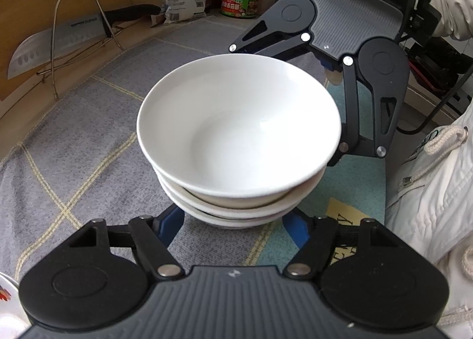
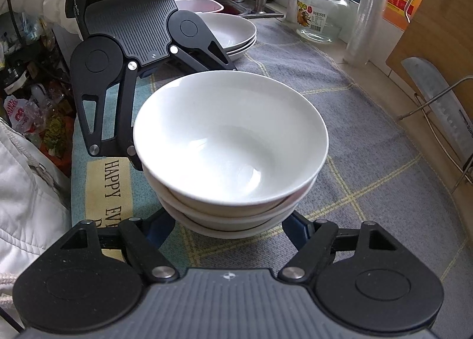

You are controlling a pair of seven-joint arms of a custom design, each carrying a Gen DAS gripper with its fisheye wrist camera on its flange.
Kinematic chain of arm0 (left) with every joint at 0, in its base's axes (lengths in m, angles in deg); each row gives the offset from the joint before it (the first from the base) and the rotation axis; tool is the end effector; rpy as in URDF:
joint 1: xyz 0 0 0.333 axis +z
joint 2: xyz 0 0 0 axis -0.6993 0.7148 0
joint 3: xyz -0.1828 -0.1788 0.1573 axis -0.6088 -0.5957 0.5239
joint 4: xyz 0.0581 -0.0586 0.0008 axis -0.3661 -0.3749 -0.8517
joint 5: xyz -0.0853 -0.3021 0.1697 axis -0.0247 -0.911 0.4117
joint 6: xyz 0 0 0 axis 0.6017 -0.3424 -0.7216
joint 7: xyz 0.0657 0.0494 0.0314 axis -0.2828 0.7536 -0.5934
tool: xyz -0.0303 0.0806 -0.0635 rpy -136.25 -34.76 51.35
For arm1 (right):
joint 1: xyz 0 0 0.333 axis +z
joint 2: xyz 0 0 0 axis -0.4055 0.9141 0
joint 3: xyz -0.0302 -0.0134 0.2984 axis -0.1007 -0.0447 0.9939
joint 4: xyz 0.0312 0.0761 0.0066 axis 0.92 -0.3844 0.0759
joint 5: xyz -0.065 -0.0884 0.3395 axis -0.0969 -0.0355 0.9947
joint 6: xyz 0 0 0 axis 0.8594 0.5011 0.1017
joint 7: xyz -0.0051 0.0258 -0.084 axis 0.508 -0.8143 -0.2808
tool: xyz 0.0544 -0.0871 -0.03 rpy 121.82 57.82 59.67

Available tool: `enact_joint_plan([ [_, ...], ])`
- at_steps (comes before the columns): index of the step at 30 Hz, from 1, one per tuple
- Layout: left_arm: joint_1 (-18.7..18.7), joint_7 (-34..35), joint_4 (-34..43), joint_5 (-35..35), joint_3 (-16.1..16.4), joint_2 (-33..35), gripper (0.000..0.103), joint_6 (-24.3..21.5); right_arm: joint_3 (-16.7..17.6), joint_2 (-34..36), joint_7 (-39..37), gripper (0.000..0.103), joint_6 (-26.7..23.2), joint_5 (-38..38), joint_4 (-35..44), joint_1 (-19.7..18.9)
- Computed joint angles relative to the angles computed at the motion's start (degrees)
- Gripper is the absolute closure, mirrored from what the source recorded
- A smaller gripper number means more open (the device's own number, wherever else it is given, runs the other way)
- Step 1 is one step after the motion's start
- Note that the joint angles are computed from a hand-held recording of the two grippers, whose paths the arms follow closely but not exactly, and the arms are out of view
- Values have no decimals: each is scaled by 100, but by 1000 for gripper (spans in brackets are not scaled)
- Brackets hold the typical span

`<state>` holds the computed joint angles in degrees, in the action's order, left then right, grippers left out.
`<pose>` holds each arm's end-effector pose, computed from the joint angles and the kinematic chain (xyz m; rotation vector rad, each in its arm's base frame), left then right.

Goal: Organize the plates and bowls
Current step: 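Lift the bowl stack with both tools and carry it toward the plate stack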

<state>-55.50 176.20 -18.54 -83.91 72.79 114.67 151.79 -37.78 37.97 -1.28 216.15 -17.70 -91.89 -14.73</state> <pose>0.7061 -0.2838 0.3050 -0.4599 2.9263 -1.0222 0.6599 0.1611 0.3476 -2.4687 0.7141 -0.2068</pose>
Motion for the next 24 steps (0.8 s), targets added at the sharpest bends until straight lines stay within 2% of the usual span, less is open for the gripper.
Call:
enact_joint_plan([
  [14,143,74,-1217,-280,-27,-771,30,672,-25,-82,36,20,-116,-125,69,81],
  [24,364,203,-2103,-584,-1,-1416,30,1154,-3,54,41,20,-312,-382,545,258],
])
